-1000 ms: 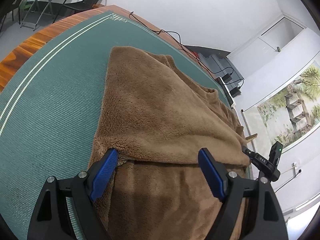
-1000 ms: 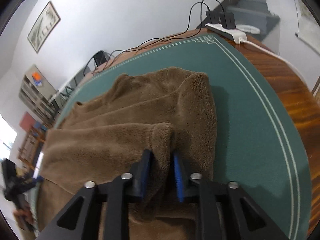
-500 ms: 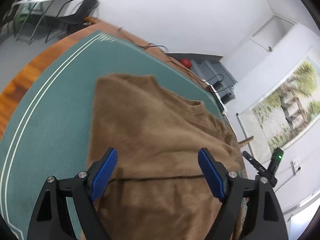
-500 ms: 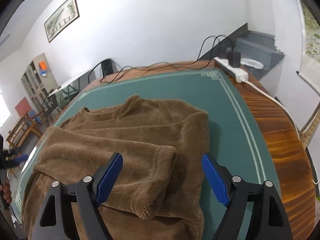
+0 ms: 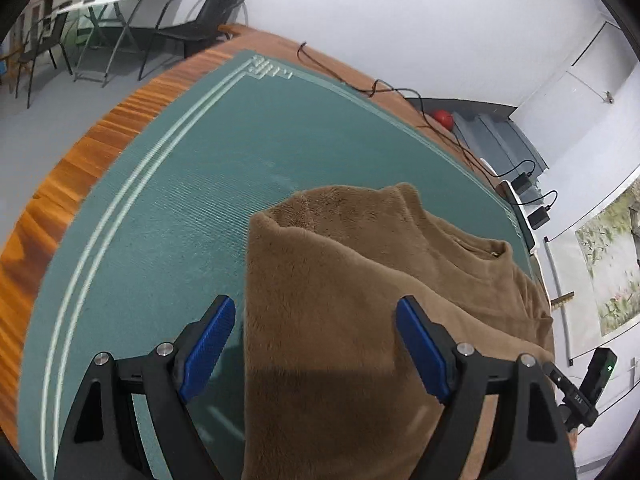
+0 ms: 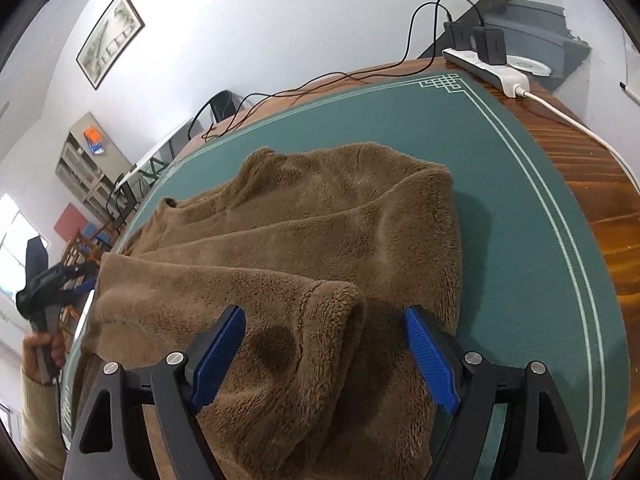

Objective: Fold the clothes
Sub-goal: 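Press both open grippers on the folded fleece to flatten it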

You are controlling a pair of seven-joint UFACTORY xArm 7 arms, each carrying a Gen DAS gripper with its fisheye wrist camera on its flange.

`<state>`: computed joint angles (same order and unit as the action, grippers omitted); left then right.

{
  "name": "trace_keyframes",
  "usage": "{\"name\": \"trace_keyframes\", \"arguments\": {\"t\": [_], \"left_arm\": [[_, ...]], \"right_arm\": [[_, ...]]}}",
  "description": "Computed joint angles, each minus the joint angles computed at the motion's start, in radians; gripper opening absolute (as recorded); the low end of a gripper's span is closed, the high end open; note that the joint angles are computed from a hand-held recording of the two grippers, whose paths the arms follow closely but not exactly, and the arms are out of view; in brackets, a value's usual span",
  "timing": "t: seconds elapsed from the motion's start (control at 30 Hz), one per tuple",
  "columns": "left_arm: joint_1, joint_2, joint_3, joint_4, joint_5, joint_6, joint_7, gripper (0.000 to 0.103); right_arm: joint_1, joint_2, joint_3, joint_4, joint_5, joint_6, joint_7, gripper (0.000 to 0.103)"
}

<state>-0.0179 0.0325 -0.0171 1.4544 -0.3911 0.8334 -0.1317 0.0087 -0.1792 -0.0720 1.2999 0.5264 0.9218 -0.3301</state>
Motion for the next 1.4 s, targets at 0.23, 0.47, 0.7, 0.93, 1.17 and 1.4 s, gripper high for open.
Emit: {"name": "trace_keyframes", "arguments": {"t": [0.23, 0.47, 0.7, 0.93, 1.17, 1.4], "left_arm": [[0.003, 0.042, -0.008, 0.002, -0.013, -0.065, 0.03, 0.056], [0.008, 0.009, 0.006, -0.044, 0.108, -0.141, -0.055, 0.029], [0.021, 0.017, 0.011, -0.031, 0.099, -0.141, -0.029, 0.029], [0.023, -0.028, -0.002, -0.055, -0.11, -0.102, 0.13, 0.074], [-0.054, -0.089, -0.016, -0.065, -0.176, -0.131, 0.23, 0.081], [-0.148, 0.013, -0.079, 0.032, -0.108, -0.025, 0.28, 0.082]], "right_arm": [[0.016, 0.0, 0.029, -0.009, -0.07, -0.047, -0.034, 0.079], [0.057, -0.05, 0.026, -0.037, -0.016, -0.169, -0.085, 0.034], [0.059, -0.024, 0.061, -0.034, -0.185, -0.286, 0.02, 0.034], [0.052, -0.004, 0.046, -0.035, -0.176, -0.217, 0.039, 0.082], [0.084, -0.066, 0.073, -0.024, -0.234, -0.202, 0.044, 0.082], [0.146, -0.026, 0.127, 0.005, -0.304, -0.096, 0.042, 0.082]]}}
